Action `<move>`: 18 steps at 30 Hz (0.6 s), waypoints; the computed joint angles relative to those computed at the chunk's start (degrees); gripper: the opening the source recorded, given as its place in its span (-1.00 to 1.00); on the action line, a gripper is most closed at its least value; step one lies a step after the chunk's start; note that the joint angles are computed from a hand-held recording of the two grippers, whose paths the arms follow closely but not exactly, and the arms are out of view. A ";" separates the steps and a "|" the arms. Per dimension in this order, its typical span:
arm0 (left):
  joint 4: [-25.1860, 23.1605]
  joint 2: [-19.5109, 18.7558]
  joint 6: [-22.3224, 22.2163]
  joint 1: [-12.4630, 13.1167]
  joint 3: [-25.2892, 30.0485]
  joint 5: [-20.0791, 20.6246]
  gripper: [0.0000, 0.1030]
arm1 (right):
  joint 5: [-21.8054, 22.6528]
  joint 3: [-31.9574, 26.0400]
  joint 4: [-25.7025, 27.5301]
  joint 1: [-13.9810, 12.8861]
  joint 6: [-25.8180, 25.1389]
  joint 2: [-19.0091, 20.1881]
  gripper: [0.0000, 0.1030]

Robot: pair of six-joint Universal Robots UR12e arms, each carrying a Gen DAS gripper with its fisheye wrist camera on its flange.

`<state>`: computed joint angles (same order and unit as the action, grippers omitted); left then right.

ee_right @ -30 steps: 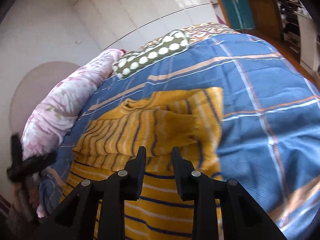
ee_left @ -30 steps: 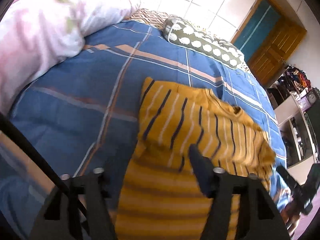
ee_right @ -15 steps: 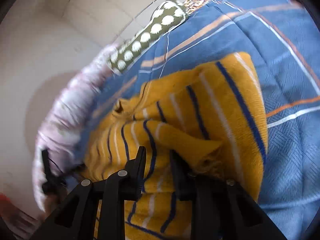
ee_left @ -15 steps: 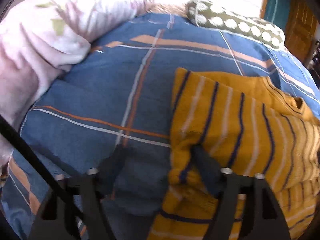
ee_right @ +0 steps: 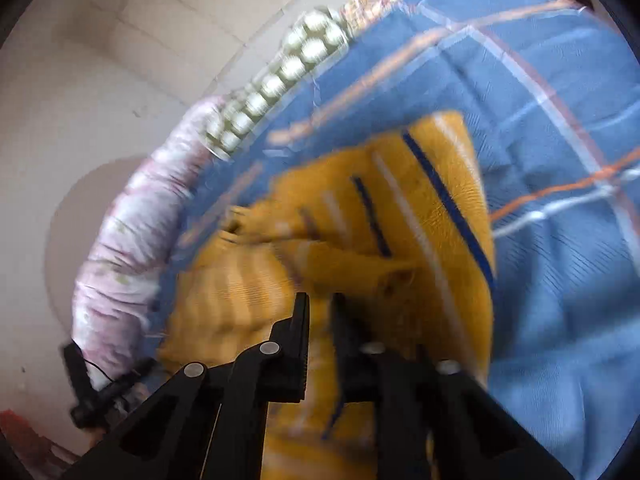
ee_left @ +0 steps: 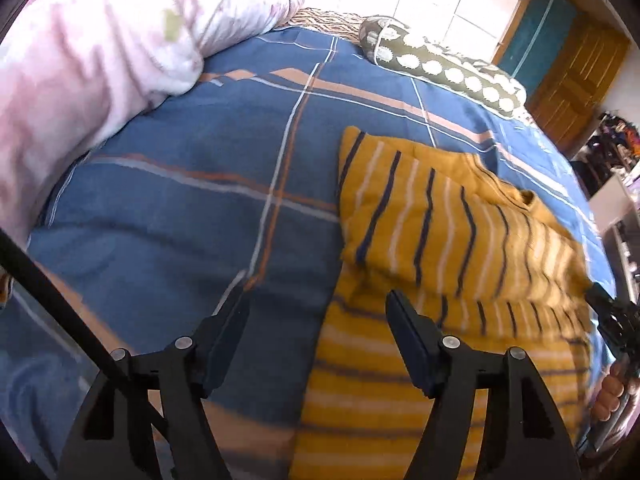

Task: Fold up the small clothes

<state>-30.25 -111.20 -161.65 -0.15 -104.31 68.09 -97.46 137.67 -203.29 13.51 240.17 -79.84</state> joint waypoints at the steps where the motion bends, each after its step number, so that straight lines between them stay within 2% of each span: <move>1: -1.16 0.24 0.64 0.59 -0.20 -0.95 0.36 | -1.43 0.46 1.00 1.11 0.23 -1.24 -0.52; 4: -6.79 0.31 3.96 2.03 0.19 -4.35 0.36 | -8.11 2.57 7.02 5.40 2.73 -5.29 -0.44; 6: -16.46 -0.58 7.45 2.84 2.24 -9.30 0.36 | -10.97 4.33 9.36 7.77 5.79 -6.90 -0.42; 8: -26.37 -1.90 9.75 3.20 4.32 -13.18 0.39 | -10.16 6.00 9.44 8.84 9.28 -7.38 -0.36; 9: -28.62 -2.33 9.67 3.36 4.72 -14.34 0.42 | -8.81 6.61 9.45 9.06 11.48 -7.21 -0.36; 11: -27.30 -2.21 8.07 3.86 3.87 -16.77 0.51 | -6.76 7.46 7.46 9.55 14.34 -5.98 -0.36; 13: -28.74 -1.89 7.83 4.56 3.22 -19.14 0.51 | -8.18 7.52 4.87 10.89 15.78 -4.62 -0.35; 17: -34.31 -0.29 13.82 6.13 1.52 -21.39 0.48 | -6.67 7.42 0.59 12.80 17.23 -2.55 -0.35; 18: -35.53 0.17 15.17 6.50 1.20 -21.57 0.38 | -6.23 7.38 -0.32 13.32 17.20 -2.08 -0.35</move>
<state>-65.78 -111.03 -146.48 6.35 -103.10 46.51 -103.68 145.05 -203.62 26.83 257.37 -81.92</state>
